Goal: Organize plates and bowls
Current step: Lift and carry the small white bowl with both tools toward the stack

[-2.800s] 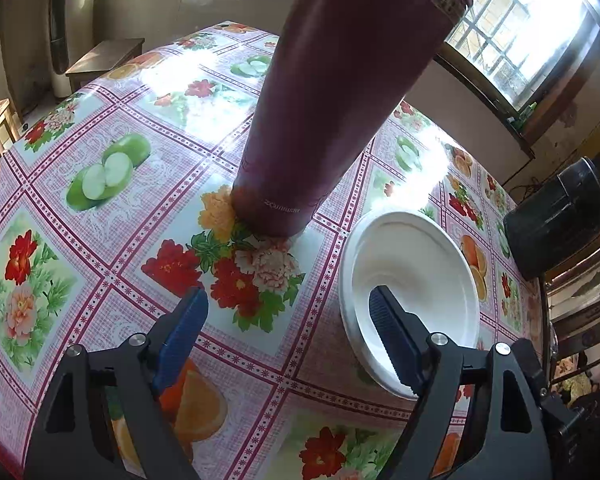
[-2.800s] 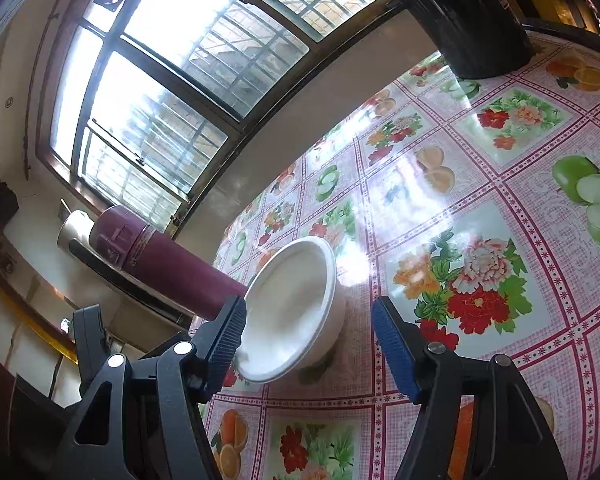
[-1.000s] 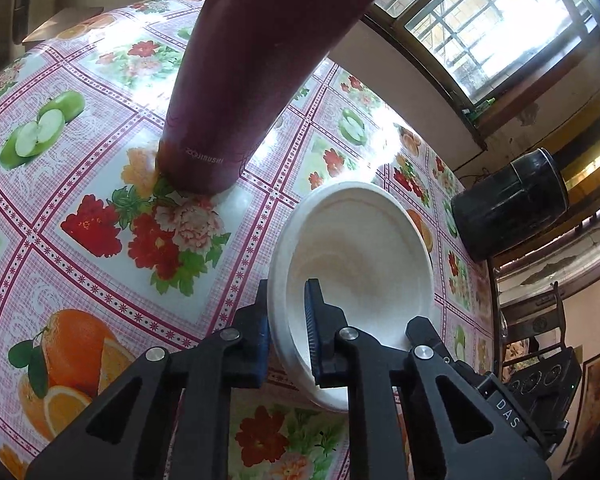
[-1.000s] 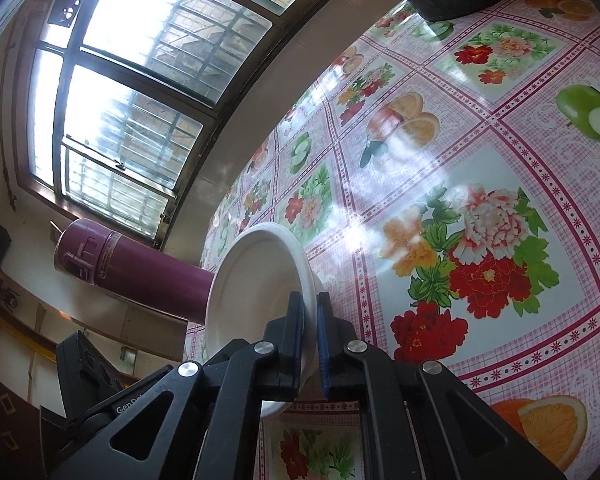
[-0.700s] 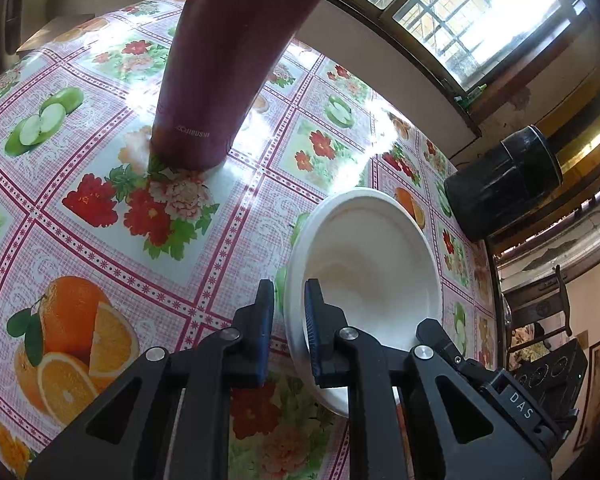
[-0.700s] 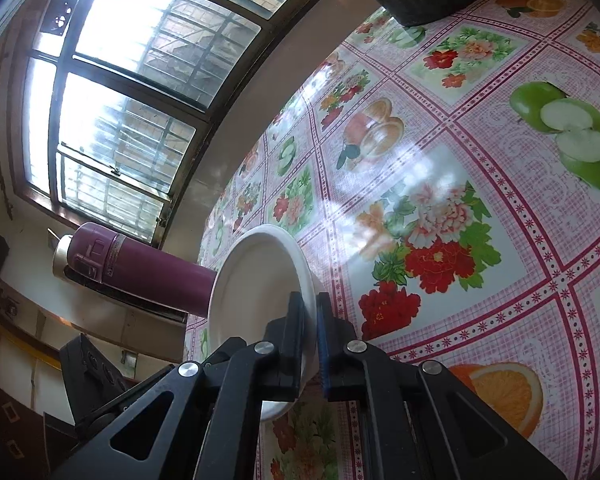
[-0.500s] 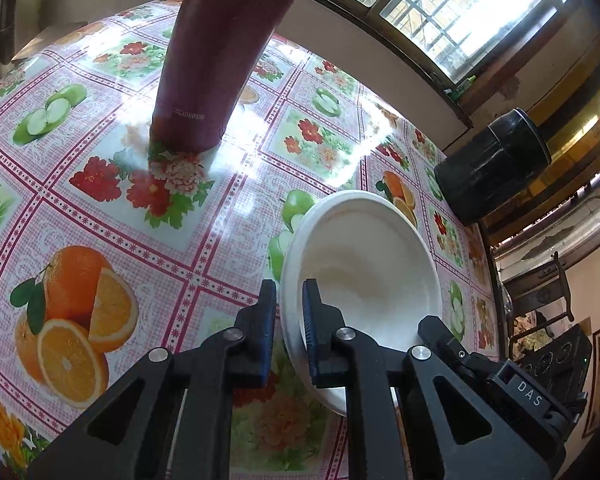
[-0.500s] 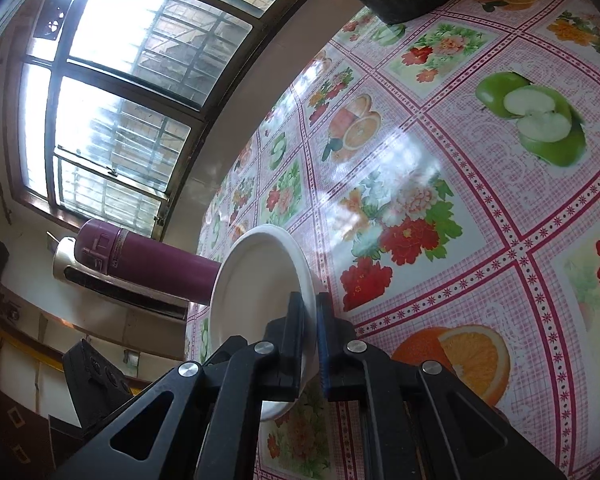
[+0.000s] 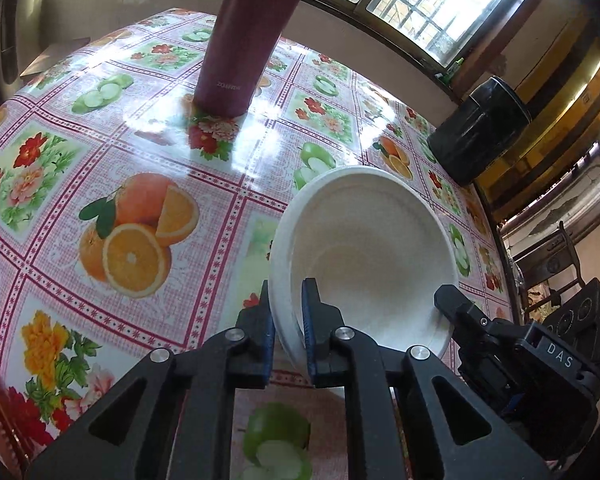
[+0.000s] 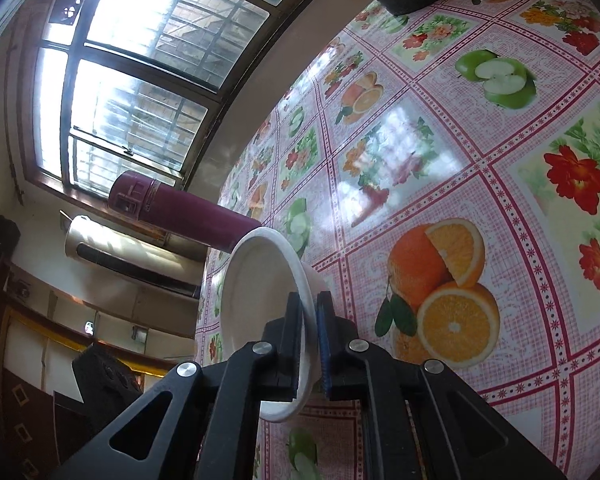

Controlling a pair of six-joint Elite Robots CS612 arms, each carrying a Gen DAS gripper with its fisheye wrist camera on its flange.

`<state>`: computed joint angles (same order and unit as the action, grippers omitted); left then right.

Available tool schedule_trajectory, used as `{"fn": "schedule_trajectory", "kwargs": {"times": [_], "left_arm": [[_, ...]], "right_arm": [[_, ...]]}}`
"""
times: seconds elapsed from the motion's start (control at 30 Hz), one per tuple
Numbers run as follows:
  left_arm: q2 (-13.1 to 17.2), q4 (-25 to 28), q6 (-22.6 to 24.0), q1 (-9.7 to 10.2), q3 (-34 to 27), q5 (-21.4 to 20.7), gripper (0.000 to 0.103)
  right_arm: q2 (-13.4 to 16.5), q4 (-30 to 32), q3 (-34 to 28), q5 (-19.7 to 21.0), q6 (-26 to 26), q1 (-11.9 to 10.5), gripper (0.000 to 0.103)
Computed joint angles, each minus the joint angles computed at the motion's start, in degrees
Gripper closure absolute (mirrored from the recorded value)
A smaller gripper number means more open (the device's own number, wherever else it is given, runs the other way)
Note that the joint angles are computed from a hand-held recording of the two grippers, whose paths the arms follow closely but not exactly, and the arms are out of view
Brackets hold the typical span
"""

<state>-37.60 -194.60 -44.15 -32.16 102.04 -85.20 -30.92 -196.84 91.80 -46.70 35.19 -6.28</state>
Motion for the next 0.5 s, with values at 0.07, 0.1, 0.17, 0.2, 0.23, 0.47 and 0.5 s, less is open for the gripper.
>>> {"fn": "schedule_trajectory", "kwargs": {"times": [0.07, 0.1, 0.17, 0.2, 0.23, 0.47, 0.5], "left_arm": [[-1.0, -0.6, 0.4, -0.34, 1.8, 1.6, 0.092], [-1.5, -0.9, 0.7, -0.51, 2.7, 2.3, 0.092], [-2.7, -1.8, 0.9, -0.68, 4.7, 3.3, 0.091], [-3.3, -2.7, 0.9, -0.74, 5.8, 3.9, 0.091], [-3.8, -3.4, 1.1, -0.84, 6.7, 4.6, 0.091], [-8.0, -7.6, 2.0, -1.38, 13.7, 10.6, 0.089], [-8.5, -8.1, 2.0, -1.34, 14.7, 11.5, 0.089]], "right_arm": [[-0.5, -1.0, 1.1, 1.3, -0.6, 0.1, 0.095], [-0.7, -1.5, 1.6, 2.0, -0.9, 0.3, 0.095], [-1.1, -3.1, 2.7, 3.3, -0.7, 0.6, 0.094], [-1.2, -3.9, 3.1, 4.3, -0.5, 0.7, 0.094], [-1.3, -4.7, 3.5, 5.3, -0.3, 0.8, 0.094], [-3.3, -7.6, 5.0, 10.7, -1.2, 2.7, 0.092], [-3.7, -7.5, 5.2, 11.1, -1.9, 3.2, 0.092]]}}
